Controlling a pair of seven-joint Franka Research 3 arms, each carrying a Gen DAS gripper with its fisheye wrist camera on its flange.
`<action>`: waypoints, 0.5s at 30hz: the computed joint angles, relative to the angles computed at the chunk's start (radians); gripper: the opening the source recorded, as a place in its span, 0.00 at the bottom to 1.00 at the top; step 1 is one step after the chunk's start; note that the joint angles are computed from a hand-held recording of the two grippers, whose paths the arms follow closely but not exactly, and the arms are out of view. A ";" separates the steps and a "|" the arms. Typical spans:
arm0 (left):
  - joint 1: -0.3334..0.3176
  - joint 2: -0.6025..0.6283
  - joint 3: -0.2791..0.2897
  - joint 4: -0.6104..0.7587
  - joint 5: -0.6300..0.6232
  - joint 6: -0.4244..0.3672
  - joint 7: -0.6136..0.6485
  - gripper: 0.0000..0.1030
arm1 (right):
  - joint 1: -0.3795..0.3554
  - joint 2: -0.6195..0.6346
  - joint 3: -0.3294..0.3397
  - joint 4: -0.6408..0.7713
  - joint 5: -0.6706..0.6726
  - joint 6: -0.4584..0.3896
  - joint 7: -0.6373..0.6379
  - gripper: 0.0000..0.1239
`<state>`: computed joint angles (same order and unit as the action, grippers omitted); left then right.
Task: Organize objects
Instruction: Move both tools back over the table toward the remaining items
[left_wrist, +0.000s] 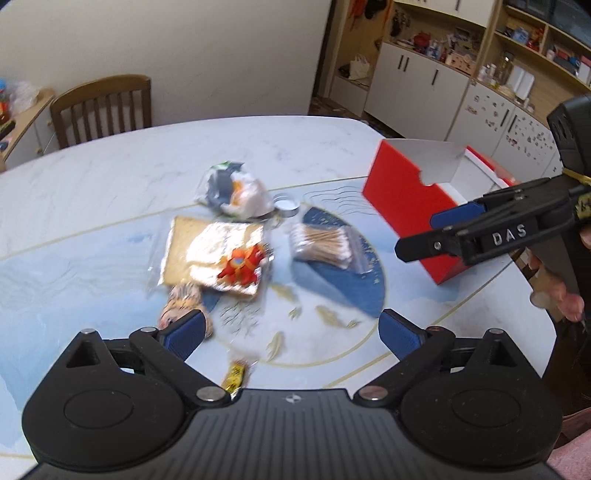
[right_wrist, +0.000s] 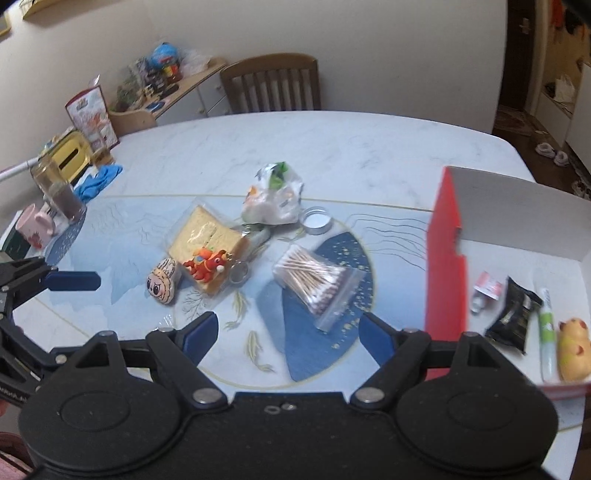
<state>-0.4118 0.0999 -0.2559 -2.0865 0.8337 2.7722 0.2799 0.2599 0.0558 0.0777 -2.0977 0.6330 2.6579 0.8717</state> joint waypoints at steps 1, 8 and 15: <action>0.002 -0.004 0.004 -0.013 0.009 0.010 -0.012 0.99 | 0.003 0.014 0.002 0.010 -0.011 0.006 0.002 0.67; 0.011 -0.004 0.011 -0.062 0.063 0.028 -0.050 0.99 | 0.024 0.123 0.007 0.101 -0.162 0.023 0.069 0.68; 0.008 0.022 0.019 -0.073 0.137 0.022 -0.094 0.99 | 0.041 0.216 0.000 0.198 -0.305 -0.005 0.148 0.68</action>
